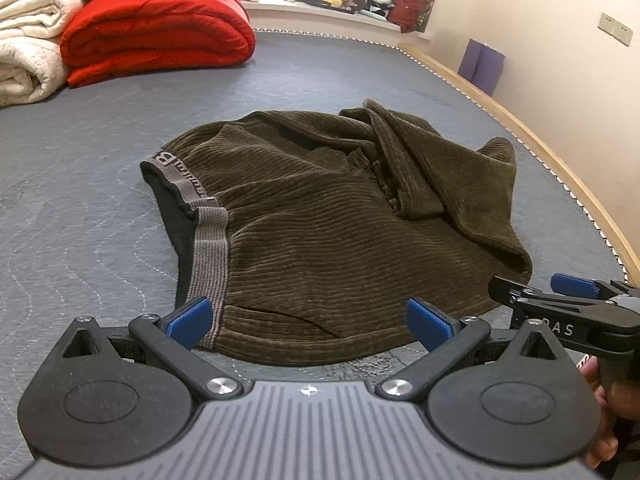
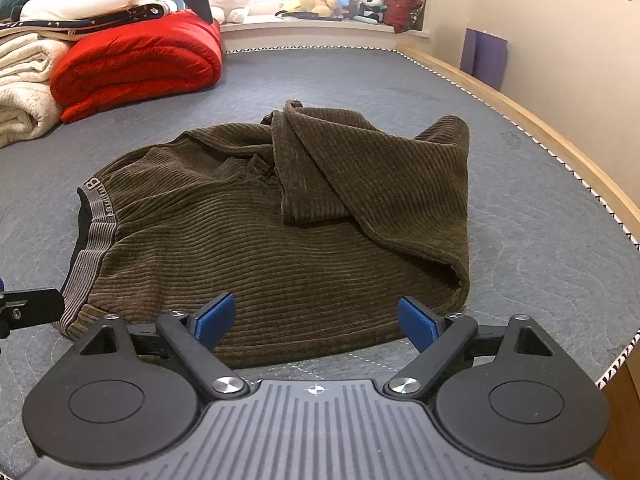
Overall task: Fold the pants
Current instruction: 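Move both tools toward the crumpled brown corduroy pants, then grasp the grey waistband with the left tool while the right tool grasps it nearby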
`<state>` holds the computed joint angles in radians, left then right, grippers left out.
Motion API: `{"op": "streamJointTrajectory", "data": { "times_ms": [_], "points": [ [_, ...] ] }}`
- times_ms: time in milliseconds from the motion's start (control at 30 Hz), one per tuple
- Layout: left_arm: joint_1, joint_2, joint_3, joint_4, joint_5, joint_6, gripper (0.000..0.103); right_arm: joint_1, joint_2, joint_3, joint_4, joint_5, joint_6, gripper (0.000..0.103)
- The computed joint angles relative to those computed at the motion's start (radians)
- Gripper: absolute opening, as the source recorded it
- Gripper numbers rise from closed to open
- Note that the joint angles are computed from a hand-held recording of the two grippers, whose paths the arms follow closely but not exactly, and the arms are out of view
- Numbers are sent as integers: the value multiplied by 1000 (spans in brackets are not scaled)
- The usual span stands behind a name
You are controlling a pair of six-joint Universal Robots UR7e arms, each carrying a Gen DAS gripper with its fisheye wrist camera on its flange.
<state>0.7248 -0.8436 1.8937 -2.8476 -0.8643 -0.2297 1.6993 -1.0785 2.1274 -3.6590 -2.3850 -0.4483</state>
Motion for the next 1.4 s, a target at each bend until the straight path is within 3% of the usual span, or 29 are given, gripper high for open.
{"op": "streamJointTrajectory", "data": {
  "times_ms": [200,467,667,733,833,900,1000,1033,1167,1333,1400],
  "points": [
    [-6,13,-7,2,-6,4,103,2,-1,-4,2,-18,-4,81],
    [-4,25,-18,1,-33,8,103,3,7,-2,-56,-16,-61,56],
    [-5,24,0,-88,-79,60,103,3,0,1,-43,-14,-46,54],
    [-14,30,1,-109,-59,93,103,2,-1,1,-40,-7,-42,54],
    [-19,34,2,-153,-50,147,87,3,-1,1,-34,8,-38,54],
    [-13,26,-14,-123,-65,166,52,4,3,-1,-35,18,-44,54],
    [24,-13,-55,-37,-163,151,18,8,16,-6,-50,32,-55,54],
    [36,-25,-75,-3,-193,154,13,10,20,-10,-48,33,-57,52],
    [83,-41,-177,60,-204,278,11,13,37,-21,-39,70,-73,30],
    [193,-28,-281,79,-241,391,11,25,69,-24,-52,169,-129,29],
    [241,-18,-309,138,-218,344,11,32,91,-32,-39,201,-159,29]
  ]
}}
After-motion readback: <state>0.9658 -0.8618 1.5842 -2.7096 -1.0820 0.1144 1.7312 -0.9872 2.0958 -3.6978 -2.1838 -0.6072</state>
